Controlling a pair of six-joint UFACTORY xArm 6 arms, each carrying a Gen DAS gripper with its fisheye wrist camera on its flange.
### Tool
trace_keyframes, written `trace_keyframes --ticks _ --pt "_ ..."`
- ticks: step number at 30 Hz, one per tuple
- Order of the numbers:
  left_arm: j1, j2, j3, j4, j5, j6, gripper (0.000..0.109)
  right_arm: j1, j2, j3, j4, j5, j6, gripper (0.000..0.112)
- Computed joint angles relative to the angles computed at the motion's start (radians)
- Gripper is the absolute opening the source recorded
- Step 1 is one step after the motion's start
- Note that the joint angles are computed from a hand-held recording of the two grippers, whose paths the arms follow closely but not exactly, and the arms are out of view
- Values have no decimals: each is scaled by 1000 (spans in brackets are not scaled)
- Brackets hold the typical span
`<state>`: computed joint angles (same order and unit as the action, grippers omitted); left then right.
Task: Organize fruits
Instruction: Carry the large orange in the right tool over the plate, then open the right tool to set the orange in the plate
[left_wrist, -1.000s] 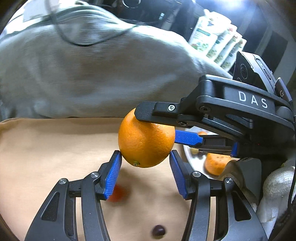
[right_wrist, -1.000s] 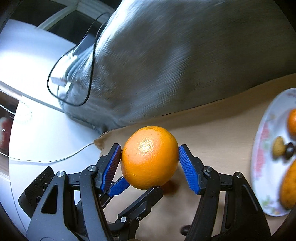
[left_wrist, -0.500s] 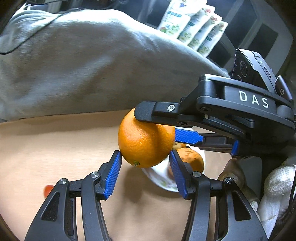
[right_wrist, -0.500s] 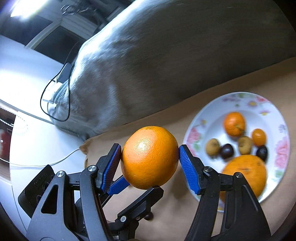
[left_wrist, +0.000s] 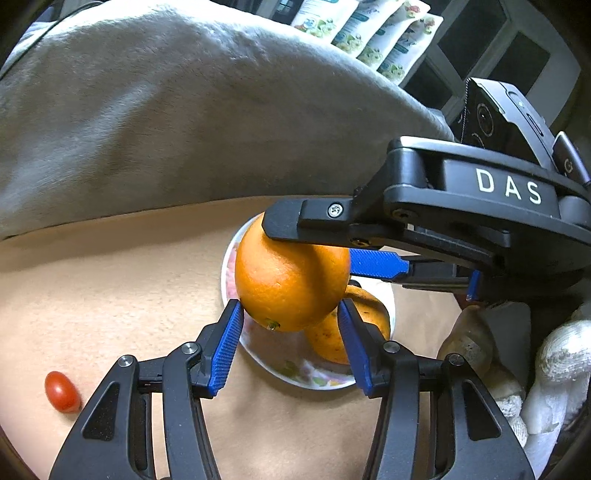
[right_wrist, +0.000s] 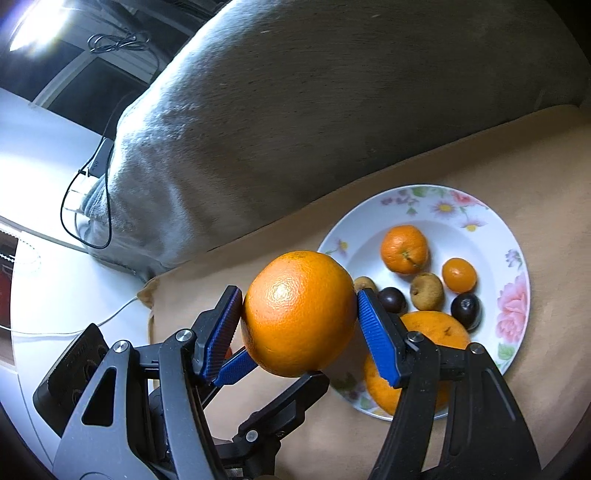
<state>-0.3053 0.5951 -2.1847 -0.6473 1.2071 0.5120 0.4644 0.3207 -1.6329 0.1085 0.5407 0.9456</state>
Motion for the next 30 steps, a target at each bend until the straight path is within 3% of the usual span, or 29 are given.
trace_keyframes --ticks 13,16,30 --pt "-14 13 -32 26 27 12 50 -6 39 -62 22 78 -5 67" --pt "-15 13 -44 32 21 2 51 -7 4 -1 37 8 -8 67" --pt "-3 -81 44 58 -10 7 48 3 -67 31 -110 5 49 67"
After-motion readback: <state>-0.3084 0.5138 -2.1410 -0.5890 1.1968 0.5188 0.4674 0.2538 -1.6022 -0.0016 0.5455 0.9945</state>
